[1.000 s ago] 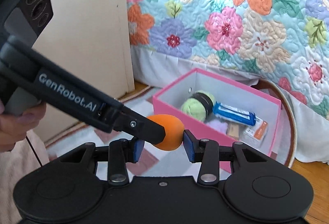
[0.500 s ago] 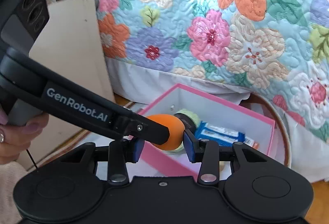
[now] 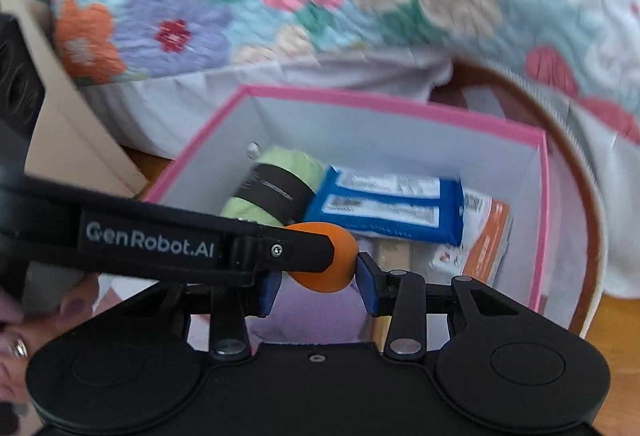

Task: Organize objects
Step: 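Open the left tool to release the sponge into the box and lift away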

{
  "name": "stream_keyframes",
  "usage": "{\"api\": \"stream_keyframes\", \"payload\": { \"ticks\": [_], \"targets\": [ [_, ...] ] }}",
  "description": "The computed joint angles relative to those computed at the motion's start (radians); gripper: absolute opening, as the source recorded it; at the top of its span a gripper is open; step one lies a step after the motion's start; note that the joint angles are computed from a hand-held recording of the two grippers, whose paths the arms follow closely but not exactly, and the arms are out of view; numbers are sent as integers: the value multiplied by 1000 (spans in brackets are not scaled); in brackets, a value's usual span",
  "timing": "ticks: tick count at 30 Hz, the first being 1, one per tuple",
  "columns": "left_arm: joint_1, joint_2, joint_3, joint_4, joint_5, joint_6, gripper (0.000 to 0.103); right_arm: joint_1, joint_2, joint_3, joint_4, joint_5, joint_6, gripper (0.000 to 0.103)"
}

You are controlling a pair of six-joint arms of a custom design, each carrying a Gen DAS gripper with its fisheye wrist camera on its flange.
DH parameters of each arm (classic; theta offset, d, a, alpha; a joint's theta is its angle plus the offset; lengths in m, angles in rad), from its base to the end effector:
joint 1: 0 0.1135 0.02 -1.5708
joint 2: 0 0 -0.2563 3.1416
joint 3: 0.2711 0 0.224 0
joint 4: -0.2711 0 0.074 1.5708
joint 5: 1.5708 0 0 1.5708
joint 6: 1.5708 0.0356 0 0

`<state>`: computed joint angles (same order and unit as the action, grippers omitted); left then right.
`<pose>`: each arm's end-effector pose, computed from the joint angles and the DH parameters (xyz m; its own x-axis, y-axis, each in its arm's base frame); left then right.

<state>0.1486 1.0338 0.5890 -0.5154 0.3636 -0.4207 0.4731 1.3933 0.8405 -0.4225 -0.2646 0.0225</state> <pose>0.1710 0.0128 0.2071 -0.7655 -0.5005 -0.4044 -0.2731 0.8217 -0.5001 0.2189 0.1225 0.2138 -0.7496 -0.3593 -0.5559 -0.5536 0.8006 0.2291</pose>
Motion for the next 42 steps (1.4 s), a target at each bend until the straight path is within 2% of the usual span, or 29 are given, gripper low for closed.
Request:
{"api": "stream_keyframes", "payload": {
  "ticks": [4,8,11,17,20,23,25,28,34,39,42],
  "targets": [
    [26,54,-15,46,7,1,36,22,73,18,25,49,-16,46],
    [36,70,-32,62,-35,24,36,25,142,68,-4,82,-13,46],
    [56,89,-51,95,-7,28,34,34,167,78,-2,92,-26,46],
    [1,106,-57,114,-119,-28,30,12,180,82,4,30,-9,49],
    [8,107,-72,125,-106,-24,29,4,152,58,5,25,-12,49],
    [1,113,-85,149,-117,-45,28,14,128,23,45,58,-47,39],
    [-8,108,-86,153,-128,-57,26,15,122,8,80,65,-35,37],
    [-21,85,-79,135,-151,-56,26,24,129,1,135,81,-16,37],
    [-33,51,-65,91,-172,-53,27,36,159,10,154,93,-31,39],
    [-60,15,-38,18,-203,-60,30,33,95,-20,117,110,-34,51],
    [-71,-36,-5,-75,-221,-56,34,34,11,-58,91,123,-29,51]
  ]
}}
